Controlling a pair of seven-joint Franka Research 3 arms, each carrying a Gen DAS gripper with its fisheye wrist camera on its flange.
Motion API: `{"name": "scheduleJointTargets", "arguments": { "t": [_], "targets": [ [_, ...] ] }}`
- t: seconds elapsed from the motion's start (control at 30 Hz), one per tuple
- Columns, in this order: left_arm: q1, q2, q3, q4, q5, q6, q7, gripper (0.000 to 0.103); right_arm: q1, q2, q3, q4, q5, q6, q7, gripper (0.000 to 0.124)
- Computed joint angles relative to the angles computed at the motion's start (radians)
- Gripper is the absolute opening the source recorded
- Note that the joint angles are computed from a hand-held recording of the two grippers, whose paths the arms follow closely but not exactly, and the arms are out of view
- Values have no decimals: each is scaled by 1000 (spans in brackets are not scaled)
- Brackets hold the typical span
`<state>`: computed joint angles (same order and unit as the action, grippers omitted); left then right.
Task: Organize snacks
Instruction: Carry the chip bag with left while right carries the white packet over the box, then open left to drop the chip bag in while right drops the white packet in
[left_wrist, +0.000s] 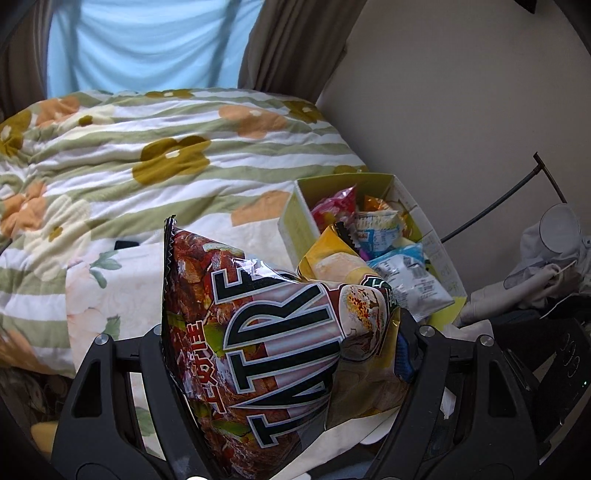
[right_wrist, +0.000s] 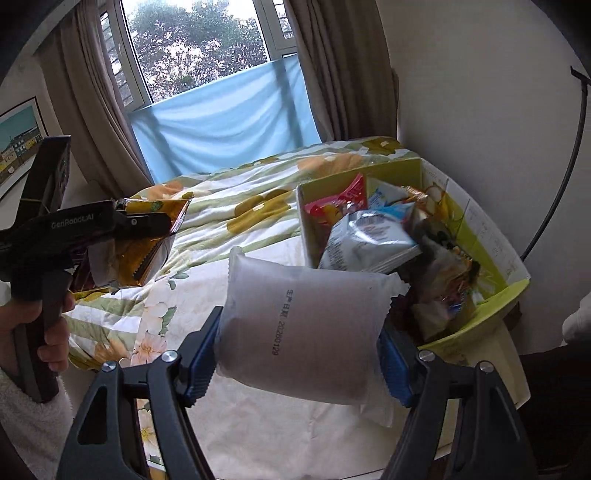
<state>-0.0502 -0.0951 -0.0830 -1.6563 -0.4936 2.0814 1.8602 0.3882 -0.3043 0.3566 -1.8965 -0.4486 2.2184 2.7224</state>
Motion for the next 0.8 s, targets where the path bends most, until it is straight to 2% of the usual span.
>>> {"name": "scheduleJointTargets", "arguments": {
  "t": [0.2, 0.43, 0.53, 0.57, 0.6, 0.7, 0.8],
  "targets": [
    [-86, 129, -101, 149, 116, 98, -216, 76, -29, -160, -117, -146, 110, 101, -214, 71],
    [-181, 341, -165, 376, 303, 75, -456, 77, -65, -238, -228, -237, 257, 177, -456, 71],
    [-220, 396, -165, 440, 396, 46, -539, 94, -77, -242, -259, -255, 319, 197, -548, 71],
    [-226, 395, -161, 434, 424, 47, -559, 101, -82, -243, -267, -261, 340, 202, -574, 71],
    [-229, 387, -160, 421, 444, 53, -573, 102, -86, -243, -271, -266, 361, 208, -595, 71],
    [-220, 339, -159, 354, 466, 57, -599, 102, -102, -245, -276, -276, 420, 220, -651, 71],
    [-192, 250, -155, 235, 442, 94, -611, 102, -122, -249, -268, -285, 471, 227, -697, 71]
  ]
}}
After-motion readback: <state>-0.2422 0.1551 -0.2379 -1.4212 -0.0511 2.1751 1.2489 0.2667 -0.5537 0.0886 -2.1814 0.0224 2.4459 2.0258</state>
